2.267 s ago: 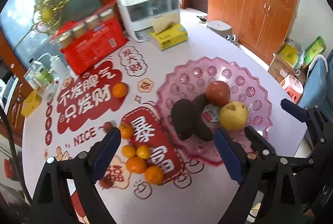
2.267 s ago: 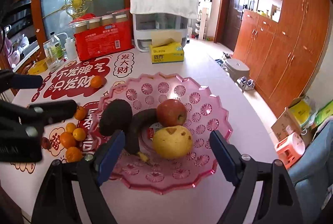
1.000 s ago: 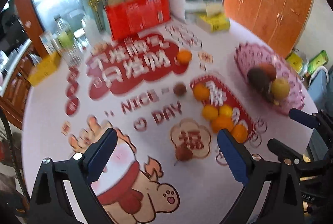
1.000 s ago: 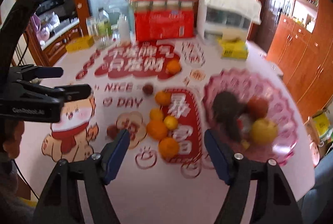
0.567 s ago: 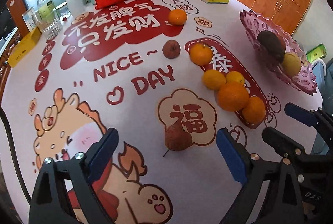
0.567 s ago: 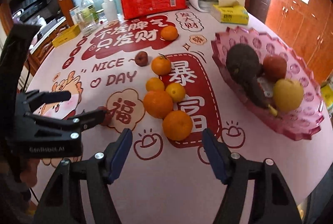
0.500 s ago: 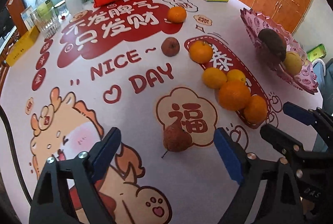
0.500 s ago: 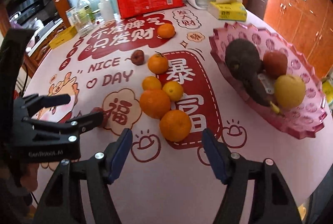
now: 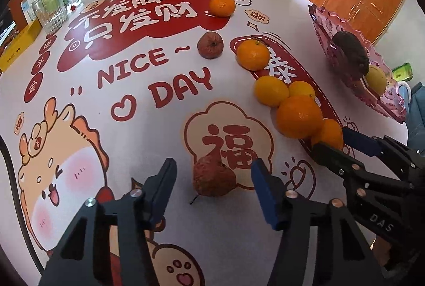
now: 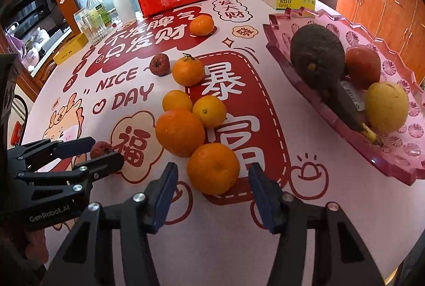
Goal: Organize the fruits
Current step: 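Grasp an orange with the right tool while the left tool grasps a brown lychee, then carry the orange and lychee over the pink bowl and lower them in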
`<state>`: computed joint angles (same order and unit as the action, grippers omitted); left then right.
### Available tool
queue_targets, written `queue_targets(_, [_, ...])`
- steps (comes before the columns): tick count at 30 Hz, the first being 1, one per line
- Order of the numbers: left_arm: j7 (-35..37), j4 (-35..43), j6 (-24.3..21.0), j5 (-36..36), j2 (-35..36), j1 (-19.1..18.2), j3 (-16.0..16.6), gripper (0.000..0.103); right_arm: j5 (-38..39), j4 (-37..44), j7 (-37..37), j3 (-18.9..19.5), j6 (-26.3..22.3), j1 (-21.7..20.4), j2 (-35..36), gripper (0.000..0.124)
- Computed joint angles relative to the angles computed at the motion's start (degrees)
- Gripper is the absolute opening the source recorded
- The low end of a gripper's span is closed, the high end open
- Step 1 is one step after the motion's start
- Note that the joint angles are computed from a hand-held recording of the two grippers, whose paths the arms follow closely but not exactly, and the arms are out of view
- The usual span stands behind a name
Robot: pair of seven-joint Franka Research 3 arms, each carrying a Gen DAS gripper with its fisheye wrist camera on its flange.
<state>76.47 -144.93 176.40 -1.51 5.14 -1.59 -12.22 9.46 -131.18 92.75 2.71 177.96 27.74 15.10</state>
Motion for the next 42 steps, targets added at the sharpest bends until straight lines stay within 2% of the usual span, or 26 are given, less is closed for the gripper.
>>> queue_targets(3, [1.07,0.20,-0.06,-1.86,0.47,0.52,-0.90,0.047,0.68,0.62,-1.00,0.97,-0.50,-0.99,0.67,0.044])
queue_targets(4, [1.76,0.28,-0.03,-2.86,0.66,0.93,-1.40,0.045,2.03,0.73,-2.43,2.93,-0.31,-2.79,0.88,0.043])
queue_targets(6, [0.56,0.06,0.38,-1.85,0.65,0.35,-0.63,0.032,2.54,0.81,-2.74,2.80,-0.05,-2.54,1.03,0.043])
queue_targets(7, [1.05,0.07,0.32,-2.51,0.67,0.77,-1.11,0.031,2.63,0.82,-2.91,2.67,-0.06,-2.41,1.03,0.043])
queue_targets(11, [4.32,-0.13,0.25,-7.40,0.39,2.51,-3.52,0.029,3.03,0.62,-4.15,2.80,-0.07,-2.51,0.79,0.042])
queue_targets(20, [5.75,-0.83,-0.78,-9.25,-1.85,-0.70,-2.42,0.029,7.83,-1.16,-9.82,7.38,-0.43,-6.17,-1.25,0.041])
queue_targets(25, [5.23,-1.50,-2.03,-9.71,-4.59,-3.73,-0.81,0.029,11.12,-3.07,-13.85,9.27,-0.71,-7.45,-3.71,0.041])
queue_targets(27, [4.14,-1.82,-2.50,-8.73,-5.99,-5.09,0.04,0.029,13.63,-4.27,-16.80,10.65,-0.59,-8.55,-5.44,0.041])
queue_targets(33, [-2.85,-1.05,-3.09,-1.18,-9.33,-7.80,1.22,0.029,19.08,-7.24,-23.66,9.97,-0.39,-8.09,-10.85,0.041])
queue_targets(42, [-12.98,5.08,-3.87,11.51,-10.30,-9.96,-0.70,0.029,24.02,-11.40,-31.11,3.77,0.41,-5.43,-19.63,0.041])
